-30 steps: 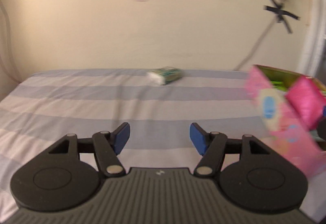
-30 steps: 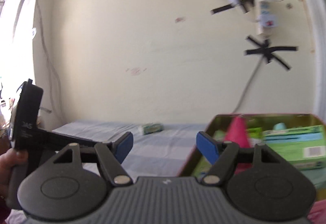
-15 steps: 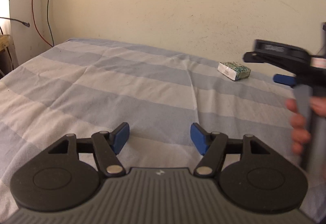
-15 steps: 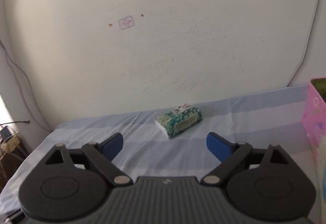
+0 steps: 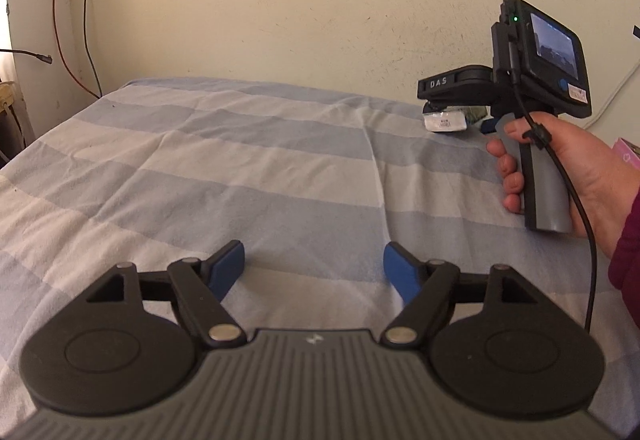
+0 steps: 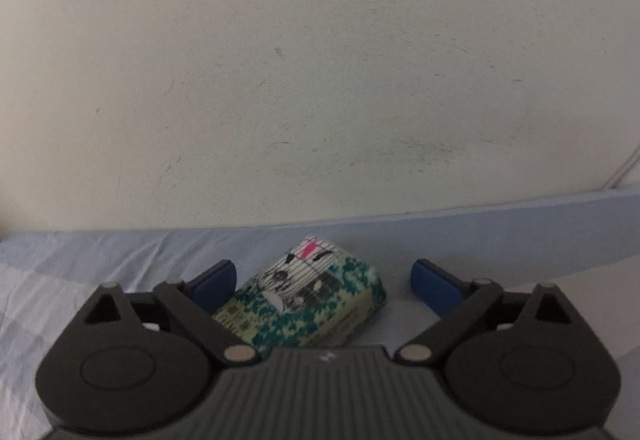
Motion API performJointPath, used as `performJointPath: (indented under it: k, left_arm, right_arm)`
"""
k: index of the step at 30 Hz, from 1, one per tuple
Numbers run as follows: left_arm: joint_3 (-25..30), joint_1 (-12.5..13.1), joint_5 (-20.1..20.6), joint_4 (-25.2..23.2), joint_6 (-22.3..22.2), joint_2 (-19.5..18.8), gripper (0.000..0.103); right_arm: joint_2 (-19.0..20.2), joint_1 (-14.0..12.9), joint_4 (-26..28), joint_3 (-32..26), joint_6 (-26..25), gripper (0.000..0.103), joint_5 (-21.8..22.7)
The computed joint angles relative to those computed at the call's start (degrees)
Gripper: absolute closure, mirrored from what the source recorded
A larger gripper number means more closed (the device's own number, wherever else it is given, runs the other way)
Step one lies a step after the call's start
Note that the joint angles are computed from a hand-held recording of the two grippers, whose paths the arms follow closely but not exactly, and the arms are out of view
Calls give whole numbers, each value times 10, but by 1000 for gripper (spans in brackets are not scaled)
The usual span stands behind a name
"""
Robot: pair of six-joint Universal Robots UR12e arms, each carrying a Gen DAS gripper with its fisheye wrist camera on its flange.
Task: Organize objects
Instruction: 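Move the right gripper to the Virjoy tissue pack and grasp it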
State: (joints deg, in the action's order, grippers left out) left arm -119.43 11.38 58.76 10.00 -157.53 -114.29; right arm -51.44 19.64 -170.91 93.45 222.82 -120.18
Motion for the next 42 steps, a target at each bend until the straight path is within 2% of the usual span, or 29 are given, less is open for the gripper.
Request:
performJointPath:
  k: [3, 6, 9, 21, 24, 26, 28, 29, 31, 33, 37, 38, 40, 42]
  left_arm:
    - [1, 0, -1, 0, -3, 0, 23]
    - [2, 0, -4, -1, -5, -1, 23]
    - [2, 2, -8, -2, -7, -2, 22]
    - [3, 6, -16, -2, -15, -3, 22]
    - [2, 6, -15, 0, -18, -3, 22]
    - [2, 7, -16, 0, -21, -3, 22]
    - [3, 6, -16, -1, -21, -3, 22]
    - [3, 6, -15, 0, -20, -3, 21]
    - [4, 5, -13, -1, -19, -3, 20]
    - [3, 5, -13, -2, -19, -3, 19]
    - [4, 6, -14, -4, -18, -4, 17]
    - [4, 5, -14, -4, -17, -3, 17]
    - [4, 5, -13, -5, -16, -4, 16]
    - [5, 6, -14, -6, -17, -4, 16]
  right_arm:
    - [0, 7, -11, 4, -41, 32, 3]
    - [-3, 15, -16, 11, -66, 38, 5]
    - [-8, 27, -17, 19, -94, 41, 3]
    - [-41, 67, -89, 89, -123, 42, 18]
    - [-44, 69, -97, 91, -135, 42, 23]
    - [-45, 69, -108, 95, -133, 41, 18]
    - [-39, 66, -145, 95, -140, 25, 13]
    - [-34, 66, -157, 90, -145, 14, 3]
    - [-27, 61, -162, 78, -160, 12, -2]
    - [-19, 51, -148, 60, -169, 11, 16]
    - [-2, 43, -82, 18, -179, 9, 20]
    - [1, 40, -69, 9, -178, 10, 26]
    - [5, 35, -31, -6, -181, 21, 43]
    - [6, 32, -43, -5, -181, 38, 58]
